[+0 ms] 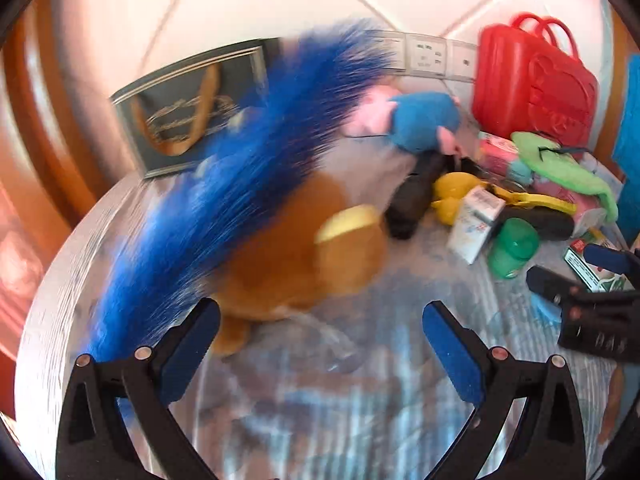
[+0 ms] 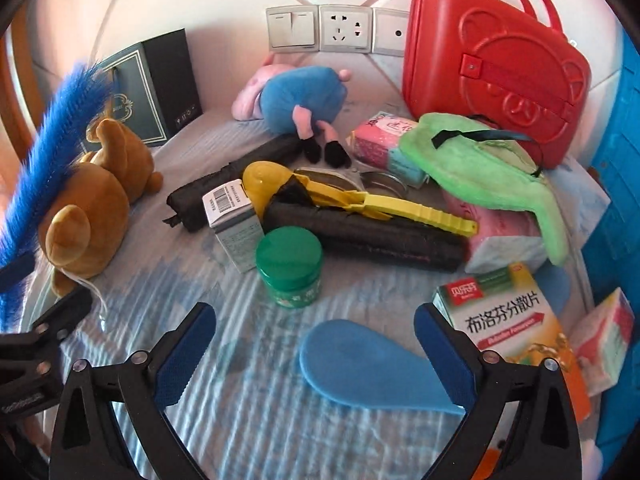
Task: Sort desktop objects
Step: 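Withdraw both grippers from the crate back toward the bed, then grasp the brown plush bear with the left gripper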
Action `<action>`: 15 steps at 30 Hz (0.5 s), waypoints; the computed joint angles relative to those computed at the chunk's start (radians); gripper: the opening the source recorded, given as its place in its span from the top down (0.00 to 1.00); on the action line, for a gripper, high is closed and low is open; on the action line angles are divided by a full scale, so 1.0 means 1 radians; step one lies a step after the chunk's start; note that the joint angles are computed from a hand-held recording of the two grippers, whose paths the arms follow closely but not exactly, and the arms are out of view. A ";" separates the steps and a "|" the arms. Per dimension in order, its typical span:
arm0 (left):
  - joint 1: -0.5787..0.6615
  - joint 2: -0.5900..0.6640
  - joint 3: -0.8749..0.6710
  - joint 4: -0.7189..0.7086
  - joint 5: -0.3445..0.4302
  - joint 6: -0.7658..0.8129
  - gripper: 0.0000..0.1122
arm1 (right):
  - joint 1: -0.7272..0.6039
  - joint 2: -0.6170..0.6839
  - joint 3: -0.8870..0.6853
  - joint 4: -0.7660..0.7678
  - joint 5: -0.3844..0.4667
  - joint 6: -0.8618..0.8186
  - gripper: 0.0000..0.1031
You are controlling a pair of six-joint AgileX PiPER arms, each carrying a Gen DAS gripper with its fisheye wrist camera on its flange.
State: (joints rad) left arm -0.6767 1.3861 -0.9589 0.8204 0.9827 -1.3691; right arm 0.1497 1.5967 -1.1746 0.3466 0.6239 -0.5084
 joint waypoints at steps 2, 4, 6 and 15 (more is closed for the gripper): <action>0.009 -0.041 0.047 0.005 0.004 -0.021 0.08 | 0.000 0.016 -0.006 0.007 -0.001 -0.001 0.02; 0.032 -0.058 0.079 0.002 -0.017 -0.023 0.08 | -0.003 0.036 -0.023 0.014 0.010 -0.010 0.02; 0.057 -0.044 0.087 0.003 -0.006 -0.008 0.08 | 0.001 0.045 -0.031 0.013 0.010 -0.014 0.02; 0.173 -0.025 0.133 0.064 -0.130 -0.005 0.08 | 0.019 0.073 -0.040 0.007 0.002 0.010 0.02</action>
State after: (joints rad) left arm -0.5033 1.3615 -0.8260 0.8841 0.8524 -1.3737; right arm 0.1683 1.6699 -1.2148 0.3533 0.6261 -0.4985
